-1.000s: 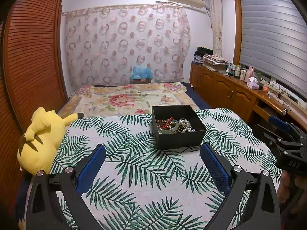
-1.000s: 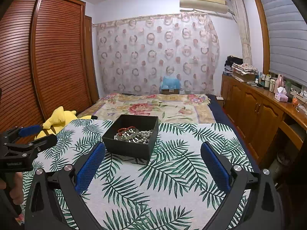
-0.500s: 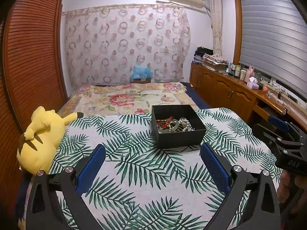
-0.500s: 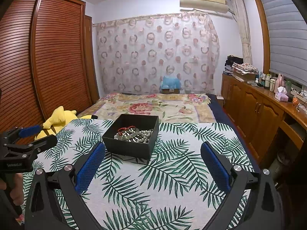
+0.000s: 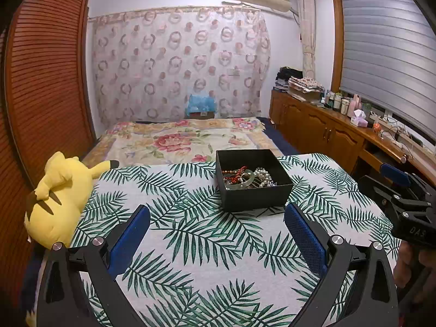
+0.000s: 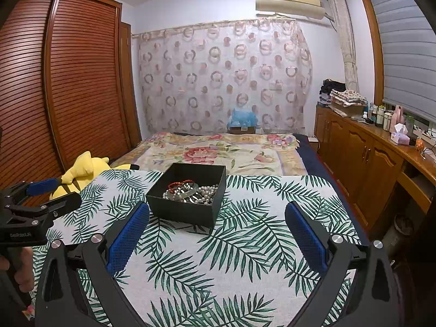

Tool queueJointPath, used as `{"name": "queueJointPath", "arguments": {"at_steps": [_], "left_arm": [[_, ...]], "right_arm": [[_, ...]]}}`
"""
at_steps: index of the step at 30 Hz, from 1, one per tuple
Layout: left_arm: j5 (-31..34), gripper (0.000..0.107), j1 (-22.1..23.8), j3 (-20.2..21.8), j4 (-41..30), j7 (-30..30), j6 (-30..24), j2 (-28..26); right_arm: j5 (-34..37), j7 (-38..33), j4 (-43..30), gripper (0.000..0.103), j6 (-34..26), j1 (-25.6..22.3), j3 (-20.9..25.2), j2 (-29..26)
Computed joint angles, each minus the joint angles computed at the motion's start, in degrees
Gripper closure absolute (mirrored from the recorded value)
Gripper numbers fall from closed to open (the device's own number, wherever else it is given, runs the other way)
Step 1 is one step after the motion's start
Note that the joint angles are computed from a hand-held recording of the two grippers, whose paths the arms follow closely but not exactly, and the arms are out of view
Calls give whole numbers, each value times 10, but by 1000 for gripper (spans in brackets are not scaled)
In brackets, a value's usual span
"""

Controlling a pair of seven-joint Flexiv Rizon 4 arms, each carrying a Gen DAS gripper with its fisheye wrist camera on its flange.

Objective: Organize jewelry

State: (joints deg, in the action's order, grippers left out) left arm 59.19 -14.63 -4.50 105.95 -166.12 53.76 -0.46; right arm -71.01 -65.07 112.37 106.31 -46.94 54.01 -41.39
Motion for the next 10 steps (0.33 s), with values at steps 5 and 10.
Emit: {"name": "queueJointPath", "arguments": {"at_steps": [5,10], "left_arm": [[-1,12,0,-1,0,1,-2,0],[-2,12,0,-1,1,-1,-2,1]], "right_arm": [[-10,17,-1,3,13,9,-17,8],[-43,52,-8,3,27,16,-38,13]]}}
